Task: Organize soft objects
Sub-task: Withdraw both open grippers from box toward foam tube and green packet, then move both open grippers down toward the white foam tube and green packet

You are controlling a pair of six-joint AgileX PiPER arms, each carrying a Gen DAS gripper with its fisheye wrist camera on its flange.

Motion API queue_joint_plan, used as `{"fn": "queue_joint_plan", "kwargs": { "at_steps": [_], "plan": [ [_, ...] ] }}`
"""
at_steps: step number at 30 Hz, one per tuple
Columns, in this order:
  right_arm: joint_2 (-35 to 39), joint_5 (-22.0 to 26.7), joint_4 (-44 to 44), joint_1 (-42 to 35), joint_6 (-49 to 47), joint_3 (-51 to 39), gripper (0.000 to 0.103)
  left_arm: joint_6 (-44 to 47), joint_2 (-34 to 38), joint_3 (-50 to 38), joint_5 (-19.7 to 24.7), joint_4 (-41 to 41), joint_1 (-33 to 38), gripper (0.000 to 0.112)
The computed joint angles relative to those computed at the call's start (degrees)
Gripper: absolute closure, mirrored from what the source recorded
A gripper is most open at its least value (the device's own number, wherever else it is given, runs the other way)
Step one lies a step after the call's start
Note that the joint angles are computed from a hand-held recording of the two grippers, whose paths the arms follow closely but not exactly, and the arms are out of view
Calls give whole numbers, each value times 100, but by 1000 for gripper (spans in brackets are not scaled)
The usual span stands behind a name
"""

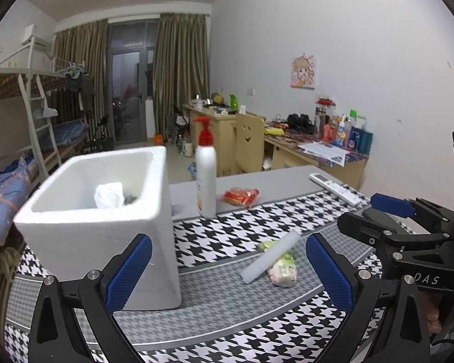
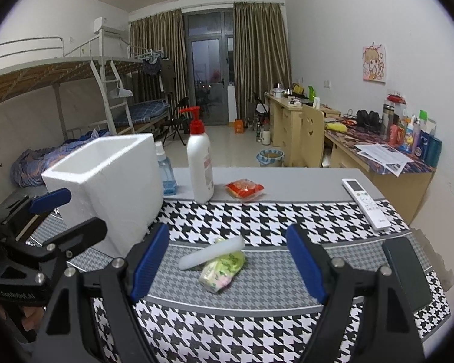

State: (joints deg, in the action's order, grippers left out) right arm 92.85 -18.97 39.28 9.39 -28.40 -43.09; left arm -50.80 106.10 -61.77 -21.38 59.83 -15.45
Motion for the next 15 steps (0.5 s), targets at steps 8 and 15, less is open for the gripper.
{"fn": "queue_joint_plan", "kwargs": {
  "at_steps": [8,15],
  "plan": [
    [-76,-74,-480,-172,519,213,20,-813,182,-284,46,954,-157,10],
    [-94,-38,-1264,-399,1313,298,20,-623,295,-407,103,812,-325,10]
  ]
}}
